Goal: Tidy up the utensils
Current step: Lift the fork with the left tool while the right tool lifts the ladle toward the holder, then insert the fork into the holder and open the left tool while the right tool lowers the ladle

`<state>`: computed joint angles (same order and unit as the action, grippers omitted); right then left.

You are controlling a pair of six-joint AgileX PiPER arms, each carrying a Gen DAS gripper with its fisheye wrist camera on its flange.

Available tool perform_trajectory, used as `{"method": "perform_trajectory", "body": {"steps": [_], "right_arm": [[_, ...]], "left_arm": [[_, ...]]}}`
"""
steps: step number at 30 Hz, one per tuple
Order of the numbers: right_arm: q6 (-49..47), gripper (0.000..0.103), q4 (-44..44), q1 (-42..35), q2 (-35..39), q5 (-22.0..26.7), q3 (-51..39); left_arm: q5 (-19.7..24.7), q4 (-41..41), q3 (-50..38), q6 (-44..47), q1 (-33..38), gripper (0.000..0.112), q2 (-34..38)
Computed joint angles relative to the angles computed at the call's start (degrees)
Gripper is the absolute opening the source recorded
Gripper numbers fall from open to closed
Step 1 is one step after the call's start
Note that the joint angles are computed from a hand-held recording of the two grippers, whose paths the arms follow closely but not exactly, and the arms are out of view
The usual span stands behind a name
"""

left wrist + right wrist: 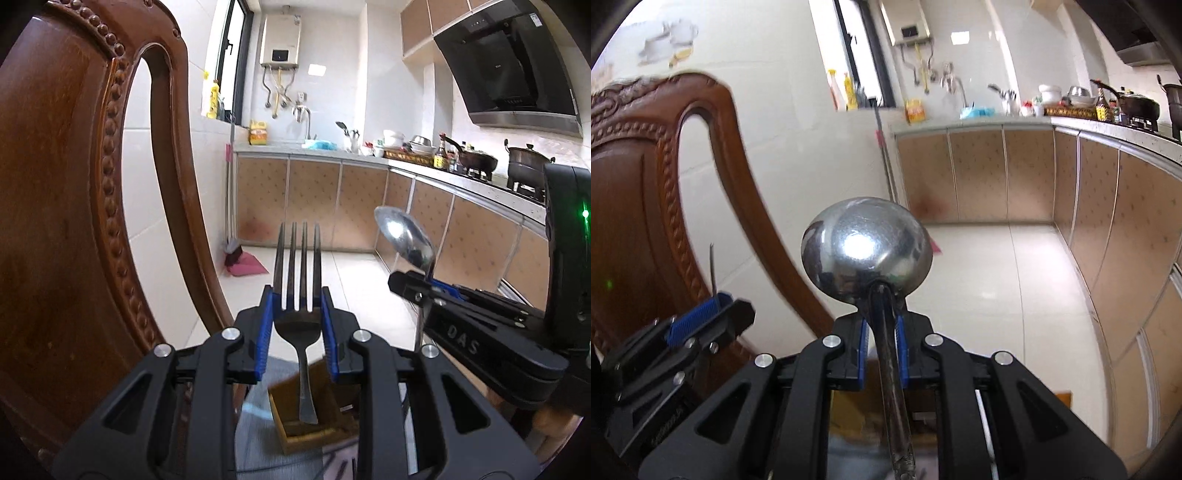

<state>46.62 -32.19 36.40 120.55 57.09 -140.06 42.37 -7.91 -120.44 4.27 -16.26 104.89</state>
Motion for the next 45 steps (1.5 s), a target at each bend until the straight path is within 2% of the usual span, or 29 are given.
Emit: {"method": "perform_trajectory", "body": {"steps": [2, 6, 8, 10, 13, 15, 19, 23, 27, 30, 33, 42, 45], "right_arm": [[3.35, 0.014, -2.76, -0.93, 0.16, -4.31, 1.80], [9.12, 0.014, -7.69, -2.07, 1.66, -8.83, 2.42], [13.45, 0.014, -11.26, -2.07, 0.91, -11.96, 6.11], [19.92, 0.014, -18.06, -1.44, 0.17, -14.94, 11.06], [33.93, 0.014, -32.95, 0.04, -1.10, -17.47, 19.16], [40.04, 0.014, -38.13, -0.10, -1.47, -18.72, 21.76], [41.60, 0.014, -39.10, -0.96, -0.47, -19.91, 20.20], [46.50, 0.014, -45.58, -0.69, 0.24, -21.13, 21.54], [48.73, 0.014, -46.37, -0.83, 0.69, -22.34, 24.31], [55.54, 0.014, -49.12, -1.43, -1.52, -24.71, 28.96], [54.55, 0.014, -48.66, -1.50, -2.67, -25.25, 31.03], [50.50, 0.014, -44.87, -0.15, -6.99, -23.88, 38.27], [50.96, 0.010, -47.67, 2.20, -8.97, -20.02, 42.50]], "left_arm": [[-0.20, 1.64, -2.11, -0.78, -0.66, 0.024, 1.83], [-0.93, 1.54, -3.52, -1.29, -0.52, 0.024, 4.03], [-0.80, 1.08, -4.54, -1.50, -0.35, 0.024, 5.15], [-1.73, 0.81, -3.82, -1.26, -0.27, 0.024, 5.58], [-3.42, 0.59, -1.40, -0.71, -0.20, 0.024, 5.34], [-3.55, -0.59, -0.89, 0.12, 0.01, 0.024, 5.52], [-4.17, -1.99, -0.28, 0.95, 0.42, 0.024, 5.51], [-6.13, -4.33, 3.29, 2.59, 1.22, 0.024, 4.18], [-6.35, -5.38, 4.64, 3.41, 1.15, 0.024, 4.26], [-7.34, -6.09, 6.79, 4.20, 1.04, 0.024, 4.14], [-7.95, -6.59, 8.14, 4.44, 1.02, 0.024, 4.44], [-9.49, -10.05, 13.06, 7.40, 1.56, 0.024, 3.21], [-10.04, -11.53, 14.81, 8.94, 1.70, 0.024, 2.54]]}}
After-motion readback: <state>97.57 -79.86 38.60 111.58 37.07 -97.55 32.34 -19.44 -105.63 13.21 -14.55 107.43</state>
